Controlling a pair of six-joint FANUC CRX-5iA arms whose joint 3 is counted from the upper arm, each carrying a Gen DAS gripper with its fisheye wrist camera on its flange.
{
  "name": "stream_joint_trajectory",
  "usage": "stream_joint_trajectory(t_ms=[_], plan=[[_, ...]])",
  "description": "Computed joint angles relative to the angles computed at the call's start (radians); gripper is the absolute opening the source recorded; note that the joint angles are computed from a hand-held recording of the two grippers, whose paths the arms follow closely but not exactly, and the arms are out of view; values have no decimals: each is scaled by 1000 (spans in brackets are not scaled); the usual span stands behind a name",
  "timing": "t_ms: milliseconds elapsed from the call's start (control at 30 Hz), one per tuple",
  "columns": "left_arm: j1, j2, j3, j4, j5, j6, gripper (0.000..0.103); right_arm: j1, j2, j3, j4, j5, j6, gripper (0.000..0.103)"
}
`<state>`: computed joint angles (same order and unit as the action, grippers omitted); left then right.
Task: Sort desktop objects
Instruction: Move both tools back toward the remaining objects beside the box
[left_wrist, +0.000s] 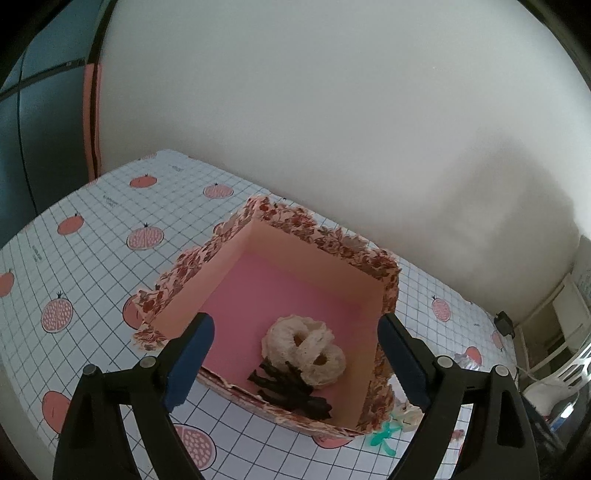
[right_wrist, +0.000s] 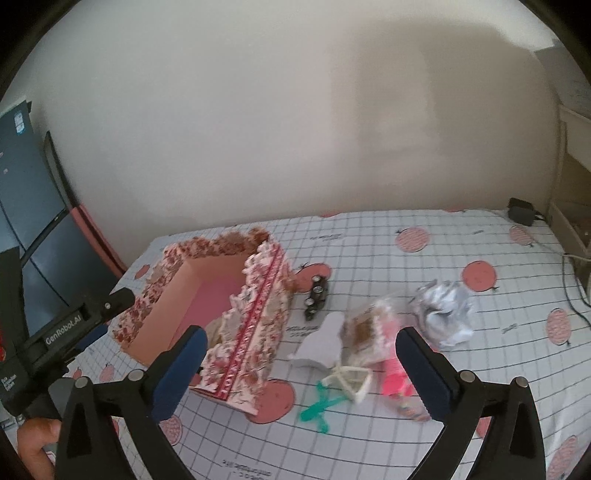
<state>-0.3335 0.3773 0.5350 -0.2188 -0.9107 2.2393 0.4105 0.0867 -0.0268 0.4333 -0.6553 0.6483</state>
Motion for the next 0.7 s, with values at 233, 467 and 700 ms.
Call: stream_joint_trajectory(t_ms=[233,467,700], plan=[[-57,20,51,-55,2,-31,91,-47,-50,-54,68,20,-75,103],[-86,42,67,5,46,-117,91,-97,-98,-98,101,13,-128,103],[-118,97,125,76,28,-207,91,-139,-127,-129,130,-9,-173,103]])
